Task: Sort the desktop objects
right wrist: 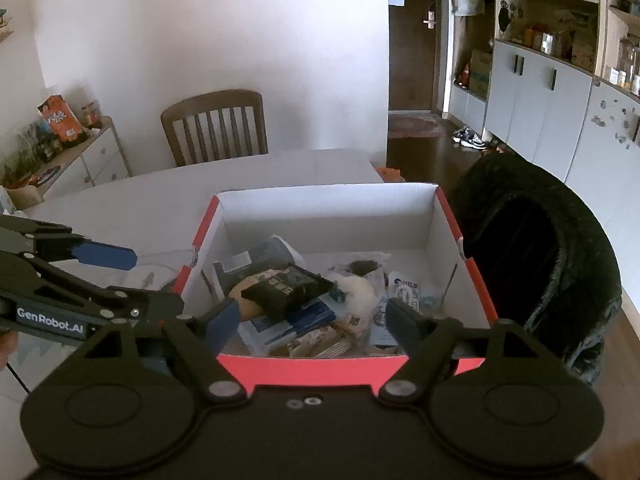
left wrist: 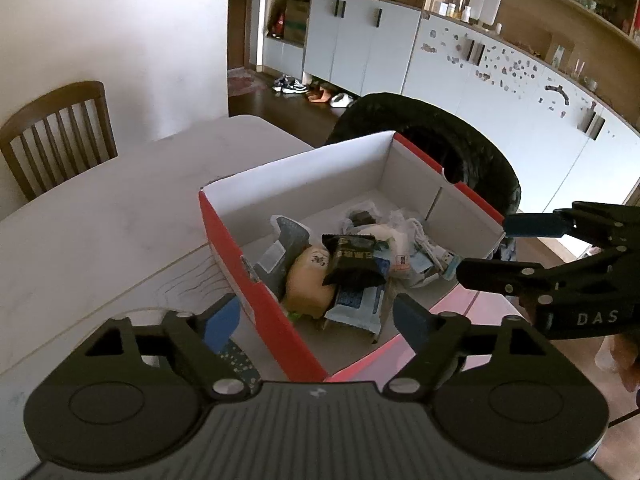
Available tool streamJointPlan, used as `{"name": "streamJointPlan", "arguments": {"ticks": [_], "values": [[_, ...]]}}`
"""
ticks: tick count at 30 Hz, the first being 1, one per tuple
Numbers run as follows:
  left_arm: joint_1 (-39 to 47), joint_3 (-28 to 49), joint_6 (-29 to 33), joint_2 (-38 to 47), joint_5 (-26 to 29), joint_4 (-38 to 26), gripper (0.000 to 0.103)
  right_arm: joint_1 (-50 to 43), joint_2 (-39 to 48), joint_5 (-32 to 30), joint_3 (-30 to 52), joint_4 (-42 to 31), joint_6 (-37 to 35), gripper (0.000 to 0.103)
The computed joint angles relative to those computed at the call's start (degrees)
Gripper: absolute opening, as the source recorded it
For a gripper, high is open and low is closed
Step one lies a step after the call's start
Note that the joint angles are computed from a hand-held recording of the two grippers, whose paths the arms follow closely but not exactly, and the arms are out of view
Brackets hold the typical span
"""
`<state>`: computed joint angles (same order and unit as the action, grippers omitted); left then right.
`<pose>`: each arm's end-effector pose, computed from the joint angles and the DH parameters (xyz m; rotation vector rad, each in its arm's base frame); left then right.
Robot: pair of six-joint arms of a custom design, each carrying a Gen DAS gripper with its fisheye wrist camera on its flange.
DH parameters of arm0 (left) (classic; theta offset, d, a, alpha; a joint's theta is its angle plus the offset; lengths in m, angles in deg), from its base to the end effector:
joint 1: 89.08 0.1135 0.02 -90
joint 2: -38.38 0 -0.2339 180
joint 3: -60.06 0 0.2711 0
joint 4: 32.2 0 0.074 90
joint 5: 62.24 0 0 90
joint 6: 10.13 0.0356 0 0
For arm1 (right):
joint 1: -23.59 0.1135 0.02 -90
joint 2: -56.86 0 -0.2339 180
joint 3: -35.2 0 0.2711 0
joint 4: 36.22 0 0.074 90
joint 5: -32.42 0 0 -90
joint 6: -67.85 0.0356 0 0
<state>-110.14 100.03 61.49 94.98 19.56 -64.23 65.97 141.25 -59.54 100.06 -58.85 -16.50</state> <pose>0.2101 -0.0755 0.1492 -0.0088 2.4136 -0.1443 0.2458 0.2259 0.1821 -0.7579 2.2263 0.4613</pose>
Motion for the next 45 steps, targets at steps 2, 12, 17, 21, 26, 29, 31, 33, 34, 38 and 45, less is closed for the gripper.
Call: {"name": "streamJointPlan", "arguments": {"ticks": [2, 12, 17, 21, 26, 29, 31, 33, 34, 38, 45], "values": [[0.0, -0.5, -0.2, -0.9, -0.1, -0.2, 0.086, 0.4, -0.8, 0.2, -0.7, 0.4, 0.6, 0.084], [-0.7, -3.3, -2.1, -7.3, -0.5, -2.4, 0.096, 3.1, -5.7, 3.8, -4.1, 1.1, 2.7, 0.096], [-1.5, -4.1, -2.6, -10.3, -1.1, -4.6, 0.103, 4.2, -8.2, 4.7, -6.3, 2.2, 4.0, 0.102], [-2.3, -4.3, -3.0, -11.9, -2.1, -6.6, 0.103, 5.0, -9.9, 5.3, -7.6, 2.9, 4.6, 0.102], [-4.4, -4.3, -3.8, -13.5, -5.8, -9.5, 0.103, 6.1, -11.3, 6.0, -8.8, 3.2, 4.7, 0.102], [-4.7, -4.5, -4.3, -14.9, -5.8, -10.7, 0.103, 6.9, -11.7, 6.9, -9.2, 2.9, 5.1, 0.102], [-4.5, -4.8, -4.7, -15.6, -5.2, -11.2, 0.103, 7.5, -11.7, 7.7, -9.2, 2.5, 5.5, 0.102], [-4.8, -4.9, -4.8, -16.2, -5.3, -11.6, 0.103, 7.9, -11.9, 8.2, -9.5, 2.3, 5.9, 0.102], [-5.1, -5.0, -4.8, -16.4, -5.4, -12.0, 0.103, 8.0, -11.9, 8.5, -9.6, 2.2, 6.1, 0.102], [-6.0, -4.9, -5.3, -16.2, -6.0, -12.5, 0.103, 8.1, -12.0, 8.9, -9.9, 2.1, 6.9, 0.102], [-5.9, -5.4, -5.2, -16.5, -5.5, -12.8, 0.103, 8.3, -12.0, 9.6, -10.0, 1.4, 8.2, 0.102]]}}
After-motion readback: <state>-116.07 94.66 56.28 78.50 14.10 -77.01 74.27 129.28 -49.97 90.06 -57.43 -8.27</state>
